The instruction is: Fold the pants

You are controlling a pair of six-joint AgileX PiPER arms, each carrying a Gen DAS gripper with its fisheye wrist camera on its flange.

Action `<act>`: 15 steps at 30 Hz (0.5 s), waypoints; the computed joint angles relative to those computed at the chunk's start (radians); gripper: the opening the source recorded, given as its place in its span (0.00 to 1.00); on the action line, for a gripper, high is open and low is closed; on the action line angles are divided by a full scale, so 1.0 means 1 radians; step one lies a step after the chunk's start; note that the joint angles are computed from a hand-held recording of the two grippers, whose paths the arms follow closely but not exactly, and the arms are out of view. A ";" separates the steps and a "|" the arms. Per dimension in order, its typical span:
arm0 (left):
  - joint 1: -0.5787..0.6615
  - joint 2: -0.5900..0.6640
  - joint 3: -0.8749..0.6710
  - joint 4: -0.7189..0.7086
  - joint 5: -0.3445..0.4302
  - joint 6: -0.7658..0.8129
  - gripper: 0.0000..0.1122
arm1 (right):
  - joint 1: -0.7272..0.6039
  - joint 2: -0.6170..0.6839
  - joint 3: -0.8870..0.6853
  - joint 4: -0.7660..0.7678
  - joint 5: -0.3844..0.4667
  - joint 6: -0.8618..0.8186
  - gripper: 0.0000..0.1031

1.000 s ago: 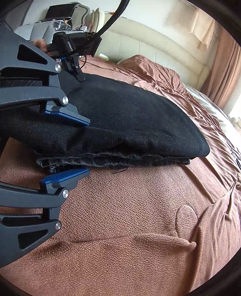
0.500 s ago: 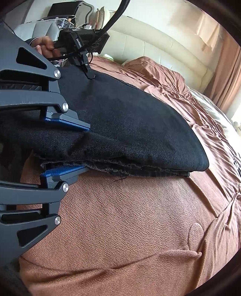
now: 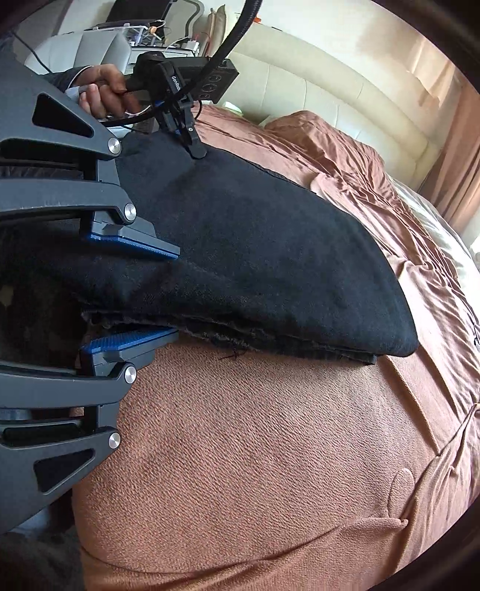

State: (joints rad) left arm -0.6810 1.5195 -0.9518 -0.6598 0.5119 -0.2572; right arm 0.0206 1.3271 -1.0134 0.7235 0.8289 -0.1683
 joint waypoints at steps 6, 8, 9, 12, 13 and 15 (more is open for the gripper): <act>0.035 0.051 -0.013 -0.099 -0.006 0.095 0.53 | -0.042 0.075 -0.044 0.035 -0.009 -0.045 0.66; 0.046 0.070 -0.027 -0.124 0.001 0.127 0.53 | -0.057 0.111 -0.043 0.093 -0.005 -0.088 0.66; 0.051 0.080 -0.035 -0.134 0.005 0.140 0.53 | -0.072 0.135 -0.046 0.128 0.003 -0.121 0.66; 0.069 0.113 -0.064 -0.169 0.019 0.180 0.53 | -0.108 0.159 -0.031 0.219 0.026 -0.214 0.66; 0.074 0.124 -0.075 -0.179 0.024 0.191 0.53 | -0.124 0.173 -0.036 0.238 0.040 -0.239 0.66; 0.077 0.145 -0.101 -0.179 0.031 0.192 0.53 | -0.141 0.212 -0.060 0.268 0.063 -0.271 0.66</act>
